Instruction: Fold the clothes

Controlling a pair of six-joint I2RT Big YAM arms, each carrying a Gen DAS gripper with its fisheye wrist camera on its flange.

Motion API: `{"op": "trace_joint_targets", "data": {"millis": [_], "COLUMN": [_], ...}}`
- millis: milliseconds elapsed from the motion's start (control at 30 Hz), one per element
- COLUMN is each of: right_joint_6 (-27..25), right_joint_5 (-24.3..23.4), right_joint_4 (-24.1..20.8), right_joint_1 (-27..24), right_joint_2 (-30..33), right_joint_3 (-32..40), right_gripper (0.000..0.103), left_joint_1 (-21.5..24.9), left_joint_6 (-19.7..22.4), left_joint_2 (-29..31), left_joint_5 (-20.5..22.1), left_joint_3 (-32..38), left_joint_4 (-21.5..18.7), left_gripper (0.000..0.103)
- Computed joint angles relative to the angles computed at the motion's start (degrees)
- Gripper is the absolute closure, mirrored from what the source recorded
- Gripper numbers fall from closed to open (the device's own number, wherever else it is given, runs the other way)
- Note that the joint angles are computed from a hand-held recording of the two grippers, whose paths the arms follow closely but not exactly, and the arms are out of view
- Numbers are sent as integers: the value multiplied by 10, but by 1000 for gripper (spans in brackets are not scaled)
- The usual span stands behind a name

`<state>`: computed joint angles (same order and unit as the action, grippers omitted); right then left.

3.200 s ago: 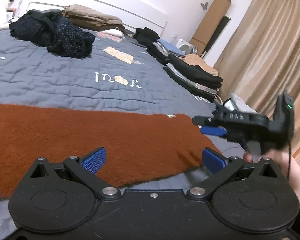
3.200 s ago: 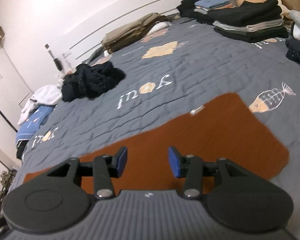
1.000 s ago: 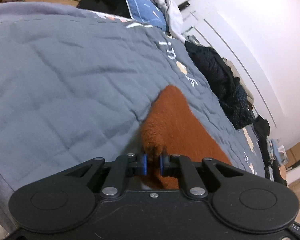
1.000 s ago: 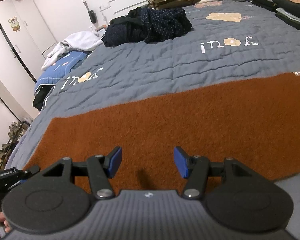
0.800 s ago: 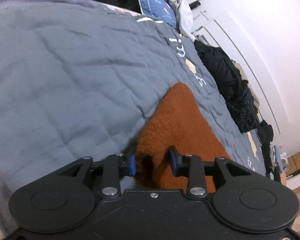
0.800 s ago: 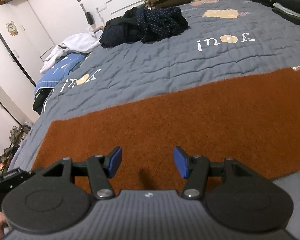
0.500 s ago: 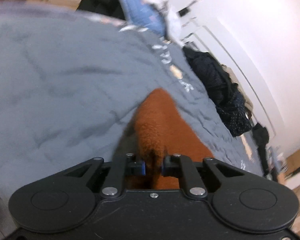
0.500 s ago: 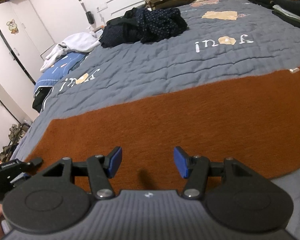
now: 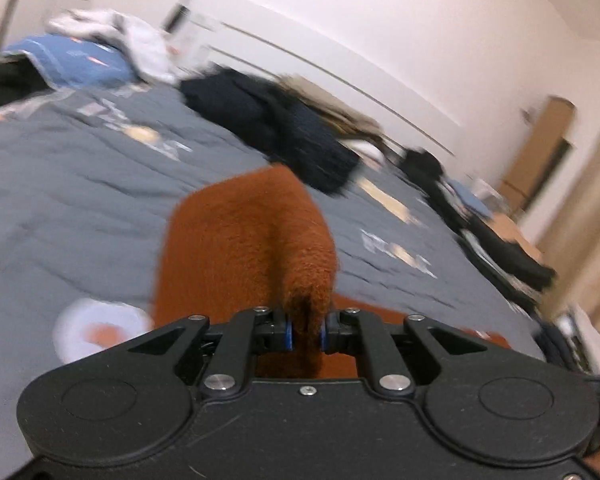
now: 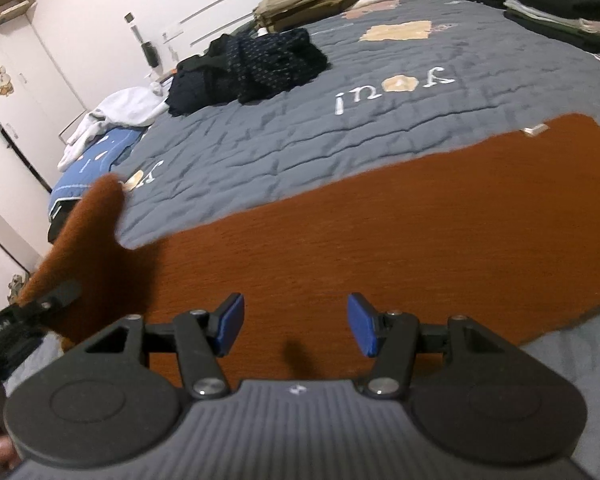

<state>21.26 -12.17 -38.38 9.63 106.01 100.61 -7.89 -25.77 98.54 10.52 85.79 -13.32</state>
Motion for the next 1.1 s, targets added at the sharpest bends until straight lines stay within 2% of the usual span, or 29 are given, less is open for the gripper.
{"op": "trace_joint_targets", "data": {"millis": [67,100,133,167,233,300,333,467,567,667,700,800,933,1033,1100], "right_joint_6": [10,18,25,33,48,62,69,97,128,148,145,122,102,116,138], "right_joint_5": [-7,-13,-22,-30,-49,-72,-86,-143,-186,-221,-223,-210,-178,-166,-186], "right_joint_4": [1,0,-1,-2,-1,1,5,23,35,39,34,13,8,41,65], "right_joint_1": [-7,-12,-15,-19,-26,-32,-34,-39,-37,-31,-27,-13,2,7,9], "right_joint_2": [-1,1,4,6,12,17,19,27,36,47,51,63,71,66,61], "right_joint_3": [-4,-4,-2,0,4,8,9,11,12,17,22,37,44,26,11], "right_gripper": [47,47,47,47,47,47,47,47,47,47,47,47,47,47,47], "left_joint_1": [-20,-30,-39,-46,-58,-62,-61,-47,-31,-15,-10,0,7,10,12], "left_joint_6": [35,59,76,86,107,118,119,105,62,22,9,-8,7,14,13], "left_joint_2": [29,46,59,62,67,53,46,14,4,-7,-10,-14,-25,-31,-34], "left_joint_5": [15,19,18,22,30,39,45,42,35,17,14,20,21,23,26], "left_joint_3": [34,60,79,80,82,65,60,22,16,6,1,3,-10,-17,-22], "left_joint_4": [-41,-81,-117,-127,-145,-131,-127,-80,-62,-33,-24,-30,-35,-35,-32], "left_gripper": [91,90,85,80,49,34,29,29,29,23,23,23,23,23,23]}}
